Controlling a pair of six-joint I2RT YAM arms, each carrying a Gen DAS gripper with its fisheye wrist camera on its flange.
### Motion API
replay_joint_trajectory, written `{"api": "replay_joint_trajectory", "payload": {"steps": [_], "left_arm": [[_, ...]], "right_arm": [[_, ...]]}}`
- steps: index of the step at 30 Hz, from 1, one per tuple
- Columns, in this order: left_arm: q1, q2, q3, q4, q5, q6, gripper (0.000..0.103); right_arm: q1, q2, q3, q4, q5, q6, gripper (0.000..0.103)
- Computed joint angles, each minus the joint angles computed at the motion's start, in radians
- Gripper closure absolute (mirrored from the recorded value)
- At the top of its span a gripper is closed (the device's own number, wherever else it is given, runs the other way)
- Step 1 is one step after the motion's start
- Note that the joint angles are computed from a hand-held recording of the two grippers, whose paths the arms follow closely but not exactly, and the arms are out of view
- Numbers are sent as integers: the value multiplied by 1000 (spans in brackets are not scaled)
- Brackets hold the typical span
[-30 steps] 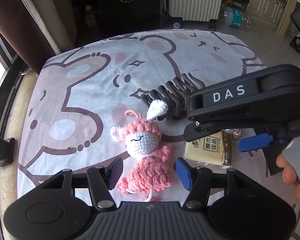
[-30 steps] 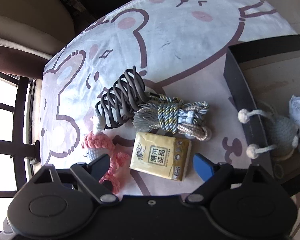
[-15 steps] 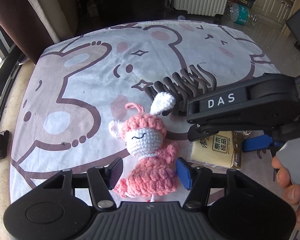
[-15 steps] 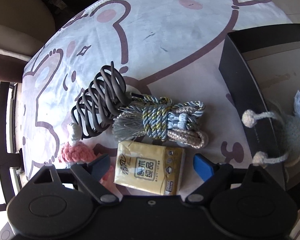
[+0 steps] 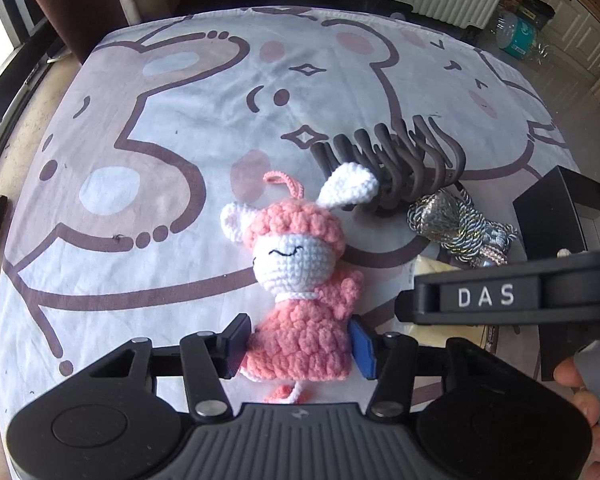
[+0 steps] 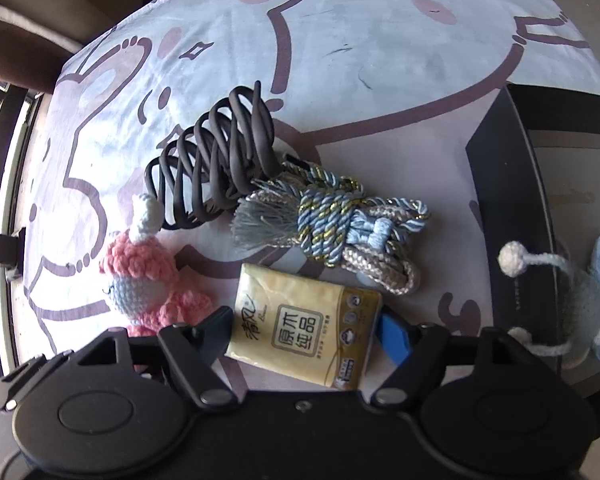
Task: Organize objects
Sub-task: 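Close the right tool on the yellow tissue pack while the left tool grips the pink crocheted doll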
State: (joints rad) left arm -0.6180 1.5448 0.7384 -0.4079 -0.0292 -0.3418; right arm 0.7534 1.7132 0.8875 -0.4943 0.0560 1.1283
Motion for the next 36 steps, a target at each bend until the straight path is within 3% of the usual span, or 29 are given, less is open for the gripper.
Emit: {"api": "replay_joint_trajectory", "payload": {"steps": [9,22,24,26,36], "left_arm": [[6,1,41,-161,67,-37,54],[-46,34,56,-140,-20,-106,46],[-43,47,63,-132,-18,-112,47],[-28,56,72,-133,12,-112,58],[4,-36,70,-158,-28,-124,62]], "right_arm": [[16,-53,-34,-43,-19,-129,26],[17,-210,-143,-1,-43,-103,26],[13,-236,-152,0,-43,-99,26],[13,-255,-157,-3,-36,-97,26],[19,-274,-149,15,-17,-86,27]]}}
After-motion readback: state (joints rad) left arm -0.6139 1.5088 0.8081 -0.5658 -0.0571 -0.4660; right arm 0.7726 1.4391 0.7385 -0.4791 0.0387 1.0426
